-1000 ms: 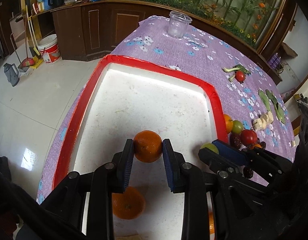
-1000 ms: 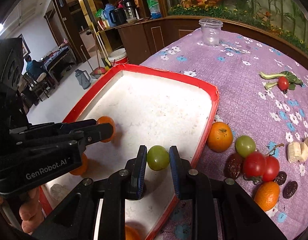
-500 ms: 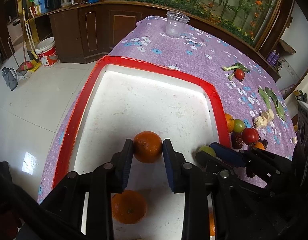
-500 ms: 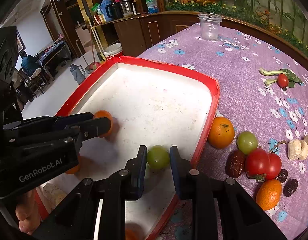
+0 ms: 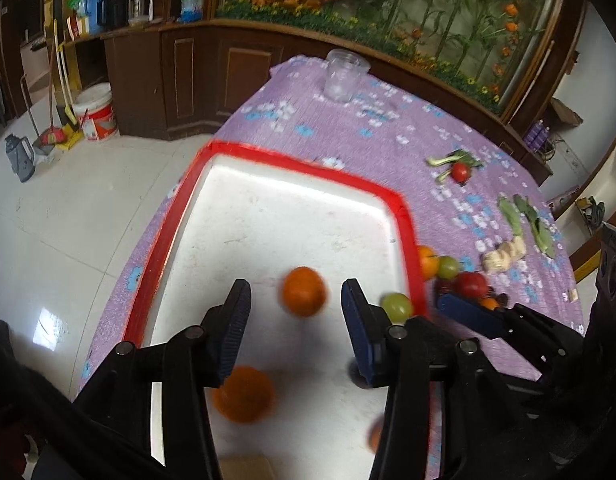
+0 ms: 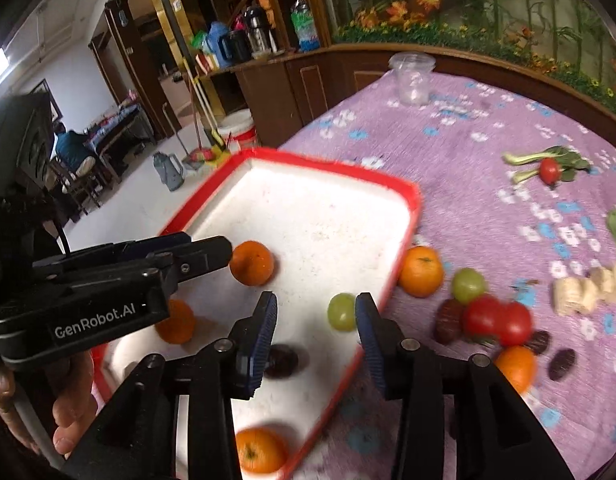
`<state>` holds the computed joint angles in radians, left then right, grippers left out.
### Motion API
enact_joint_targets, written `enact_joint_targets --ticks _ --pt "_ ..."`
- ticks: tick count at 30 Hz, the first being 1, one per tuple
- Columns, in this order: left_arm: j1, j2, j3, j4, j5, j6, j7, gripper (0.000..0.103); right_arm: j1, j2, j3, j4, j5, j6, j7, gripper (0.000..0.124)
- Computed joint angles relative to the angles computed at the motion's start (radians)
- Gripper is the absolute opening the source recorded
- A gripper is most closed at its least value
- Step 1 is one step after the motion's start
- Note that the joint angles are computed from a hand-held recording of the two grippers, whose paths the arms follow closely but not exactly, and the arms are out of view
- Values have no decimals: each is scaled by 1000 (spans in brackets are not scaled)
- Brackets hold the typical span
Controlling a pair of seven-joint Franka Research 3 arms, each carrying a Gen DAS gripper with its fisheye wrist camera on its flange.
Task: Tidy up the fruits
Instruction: 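Carry the orange and grape into the red-rimmed tray and open both tools, then withdraw both tools from the tray back over the table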
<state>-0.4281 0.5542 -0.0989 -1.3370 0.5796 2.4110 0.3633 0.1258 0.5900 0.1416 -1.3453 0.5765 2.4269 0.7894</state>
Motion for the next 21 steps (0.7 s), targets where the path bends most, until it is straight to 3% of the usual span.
enact_joint_targets --ticks 8,21 --pt "-83 -23 -7 9 78 -8 -88 50 -110 -210 -9 -220 187 -1 -118 55" --pt "-223 170 -15 356 36 -128 39 49 -194 -429 -146 -451 387 -9 -266 65"
